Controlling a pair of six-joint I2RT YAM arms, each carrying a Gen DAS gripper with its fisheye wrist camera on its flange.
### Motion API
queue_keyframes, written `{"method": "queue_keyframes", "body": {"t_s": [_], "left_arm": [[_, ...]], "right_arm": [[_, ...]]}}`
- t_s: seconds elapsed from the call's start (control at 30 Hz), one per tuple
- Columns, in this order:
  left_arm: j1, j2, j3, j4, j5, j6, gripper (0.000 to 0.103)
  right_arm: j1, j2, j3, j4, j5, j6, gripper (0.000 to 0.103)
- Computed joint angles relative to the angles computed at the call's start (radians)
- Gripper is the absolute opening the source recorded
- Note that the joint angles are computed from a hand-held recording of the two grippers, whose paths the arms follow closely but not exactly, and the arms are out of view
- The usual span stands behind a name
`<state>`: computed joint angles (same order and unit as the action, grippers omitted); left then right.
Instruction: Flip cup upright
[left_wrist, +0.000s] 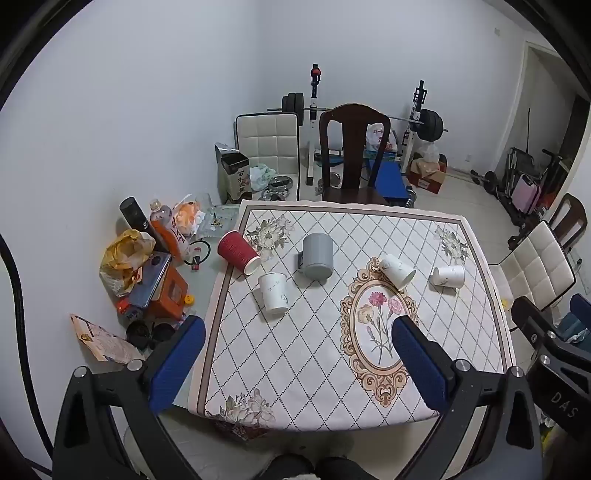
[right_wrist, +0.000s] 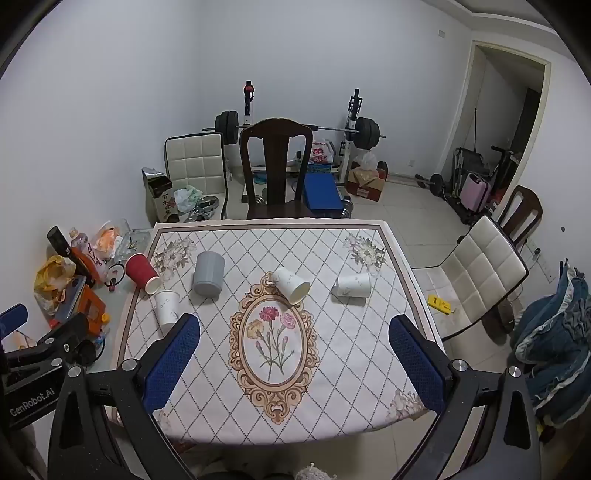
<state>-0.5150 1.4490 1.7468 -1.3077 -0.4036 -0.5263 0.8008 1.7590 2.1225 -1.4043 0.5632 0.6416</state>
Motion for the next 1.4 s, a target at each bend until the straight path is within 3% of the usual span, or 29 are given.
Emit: {"method": "queue_keyframes", "body": {"t_s": [0.5,0.67,1.4], "left_arm": [[0.012,0.007,0.035,-0.015,0.020,0.019,0.103],[0.013,0.084,0.185,-0.100,0.016,0.012,0.103],[-0.034,0.067,0.118,-0.065,-0.033,-0.027,0.103]], "right_arm": [[-0.031,-0.013,0.002,-0.001,-0.029,-0.024,0.103],[-0.026,-0.010,0.000,0.001,-0.023,-0.013,0.103],[-0.057,-0.035,-0.016,0.019,-0.045,-0.055,0.103]]}}
